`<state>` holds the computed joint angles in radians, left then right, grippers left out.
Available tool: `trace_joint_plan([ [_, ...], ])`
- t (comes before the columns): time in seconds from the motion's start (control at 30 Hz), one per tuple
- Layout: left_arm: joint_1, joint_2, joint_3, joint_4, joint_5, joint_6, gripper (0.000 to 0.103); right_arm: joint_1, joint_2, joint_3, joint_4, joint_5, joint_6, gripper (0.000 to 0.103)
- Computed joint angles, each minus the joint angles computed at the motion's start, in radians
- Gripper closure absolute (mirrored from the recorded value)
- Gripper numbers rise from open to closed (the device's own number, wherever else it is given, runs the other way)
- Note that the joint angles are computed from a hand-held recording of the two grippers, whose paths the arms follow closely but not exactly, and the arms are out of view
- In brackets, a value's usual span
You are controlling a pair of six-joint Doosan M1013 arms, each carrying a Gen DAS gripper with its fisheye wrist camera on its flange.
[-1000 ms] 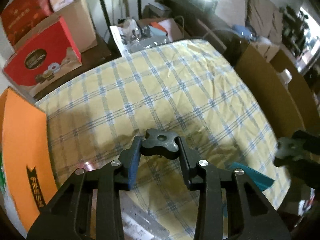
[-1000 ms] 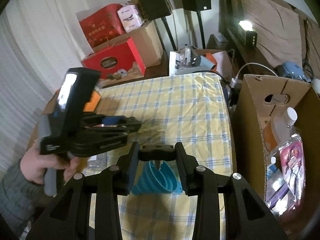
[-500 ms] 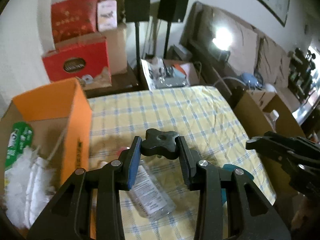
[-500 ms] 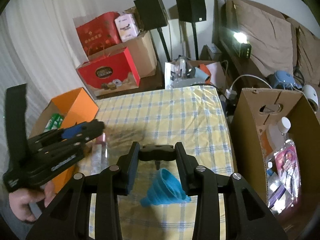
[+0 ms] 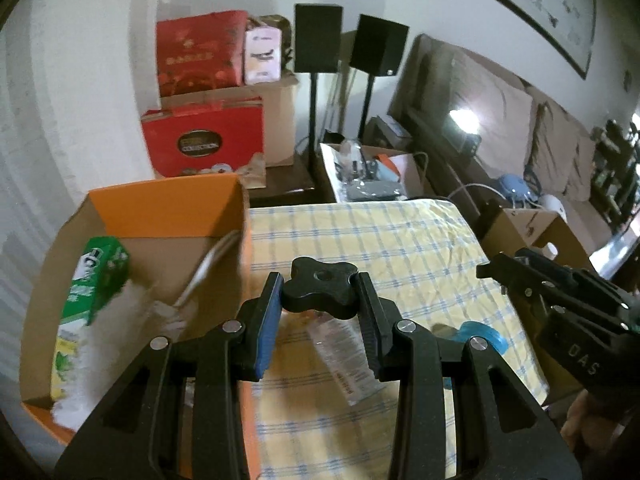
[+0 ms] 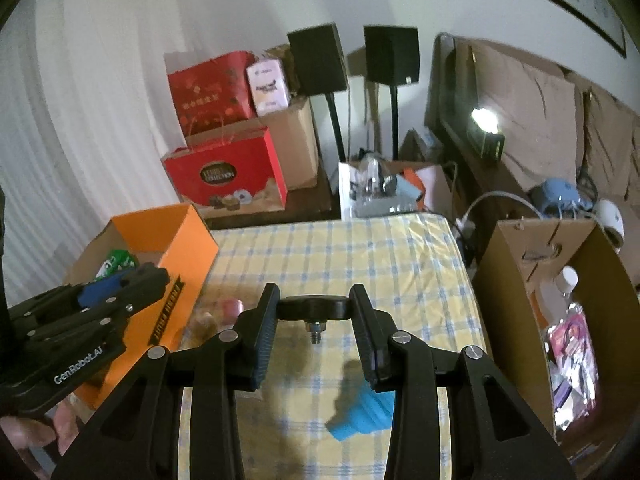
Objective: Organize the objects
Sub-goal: 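Lift the black knob with the left tool toward the orange box, then lower the black knob into the orange box and open the left tool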
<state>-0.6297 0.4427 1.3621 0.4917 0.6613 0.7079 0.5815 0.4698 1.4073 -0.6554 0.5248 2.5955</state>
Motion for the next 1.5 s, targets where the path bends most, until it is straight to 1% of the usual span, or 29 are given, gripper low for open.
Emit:
trace_joint_plan([
  [0.13, 0.008, -0.022, 0.026, 0.034, 0.001, -0.039, 0.069, 0.027, 0.011, -0.022, -0.083, 0.023, 0.043, 0.067],
  [0.23, 0.013, -0.04, 0.05, 0.068, 0.0, -0.079, 0.069, 0.041, 0.021, -0.04, -0.108, 0.037, 0.047, 0.067],
  [0.43, 0.027, -0.071, 0.093, 0.101, -0.005, -0.121, 0.069, 0.061, 0.046, -0.083, -0.064, 0.037, -0.003, 0.067],
  [0.67, 0.056, -0.102, 0.14, 0.066, -0.013, -0.104, 0.069, 0.083, 0.082, -0.137, 0.019, 0.035, -0.086, 0.067],
  [0.8, 0.072, -0.115, 0.163, 0.05, -0.02, -0.093, 0.069, 0.092, 0.107, -0.173, 0.09, 0.024, -0.153, 0.067],
  [0.9, 0.089, -0.119, 0.173, 0.011, -0.03, -0.066, 0.069, 0.097, 0.122, -0.195, 0.162, 0.012, -0.22, 0.067],
  [1.13, 0.13, -0.101, 0.162, -0.133, -0.044, 0.051, 0.069, 0.093, 0.168, -0.259, 0.381, -0.001, -0.408, 0.067],
  [1.2, 0.138, -0.092, 0.155, -0.143, -0.038, 0.057, 0.069, 0.087, 0.184, -0.281, 0.461, 0.002, -0.472, 0.067],
  [1.27, 0.146, -0.084, 0.149, -0.162, -0.038, 0.068, 0.069, 0.086, 0.196, -0.298, 0.47, 0.015, -0.485, 0.067],
  [1.4, 0.159, -0.064, 0.132, -0.181, -0.032, 0.085, 0.069, 0.076, 0.226, -0.341, 0.543, 0.037, -0.548, 0.067],
  [1.5, 0.17, -0.047, 0.114, -0.201, -0.022, 0.104, 0.069, 0.072, 0.248, -0.372, 0.566, 0.058, -0.57, 0.067],
])
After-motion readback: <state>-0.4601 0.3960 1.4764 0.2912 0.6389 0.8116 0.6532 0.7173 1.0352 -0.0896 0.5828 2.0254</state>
